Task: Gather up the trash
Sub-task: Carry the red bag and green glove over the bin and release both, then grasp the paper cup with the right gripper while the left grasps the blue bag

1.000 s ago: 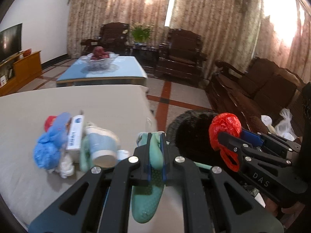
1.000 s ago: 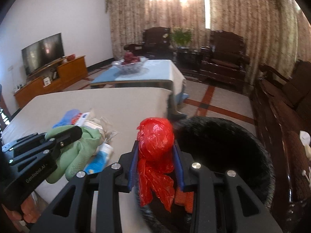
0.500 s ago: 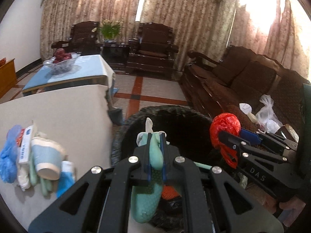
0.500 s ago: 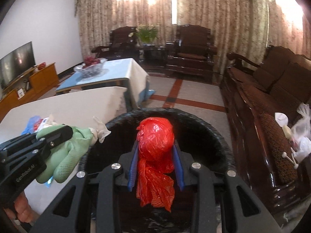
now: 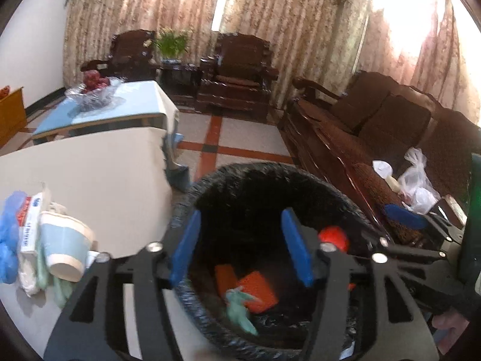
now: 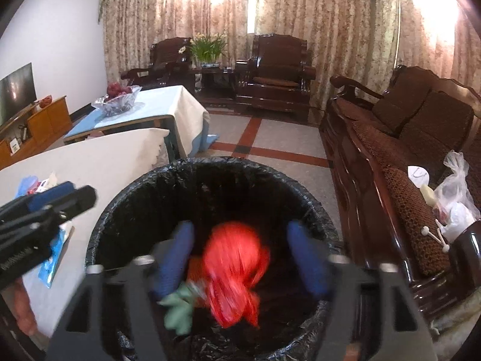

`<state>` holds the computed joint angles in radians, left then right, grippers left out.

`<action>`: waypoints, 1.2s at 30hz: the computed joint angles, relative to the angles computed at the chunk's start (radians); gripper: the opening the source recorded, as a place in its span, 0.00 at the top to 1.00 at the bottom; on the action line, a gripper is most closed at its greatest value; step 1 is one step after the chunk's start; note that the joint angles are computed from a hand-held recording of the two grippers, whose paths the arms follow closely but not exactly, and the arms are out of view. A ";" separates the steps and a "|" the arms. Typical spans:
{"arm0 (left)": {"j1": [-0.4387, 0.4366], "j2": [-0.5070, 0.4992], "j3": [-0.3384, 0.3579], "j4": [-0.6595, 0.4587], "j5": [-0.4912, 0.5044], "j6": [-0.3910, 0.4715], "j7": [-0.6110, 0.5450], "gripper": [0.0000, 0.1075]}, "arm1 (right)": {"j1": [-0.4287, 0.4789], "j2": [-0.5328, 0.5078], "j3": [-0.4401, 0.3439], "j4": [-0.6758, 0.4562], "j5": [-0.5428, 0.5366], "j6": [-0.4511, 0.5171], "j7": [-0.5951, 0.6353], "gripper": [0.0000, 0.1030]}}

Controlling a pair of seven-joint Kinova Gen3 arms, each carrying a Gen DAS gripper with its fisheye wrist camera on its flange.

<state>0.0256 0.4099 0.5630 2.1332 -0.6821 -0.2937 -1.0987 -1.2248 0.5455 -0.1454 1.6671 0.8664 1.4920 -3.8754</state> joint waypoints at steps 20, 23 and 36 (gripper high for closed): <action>-0.099 -0.189 -0.266 0.117 0.031 -0.045 0.049 0.17 | -0.003 0.092 0.061 -0.188 0.129 -0.125 0.170 0.06; -0.105 -0.203 -0.329 0.128 0.056 -0.048 0.025 0.17 | -0.001 0.119 0.083 -0.242 0.157 -0.172 0.225 0.06; -0.183 -0.165 -0.420 0.116 0.189 -0.033 -0.111 0.17 | 0.021 0.318 0.196 -0.554 0.141 -0.411 0.494 0.09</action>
<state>-0.1577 0.2449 0.1431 2.2496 -0.4935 -0.3271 -1.2098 -1.2033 0.8632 0.0504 1.1132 1.0078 1.0810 -3.3818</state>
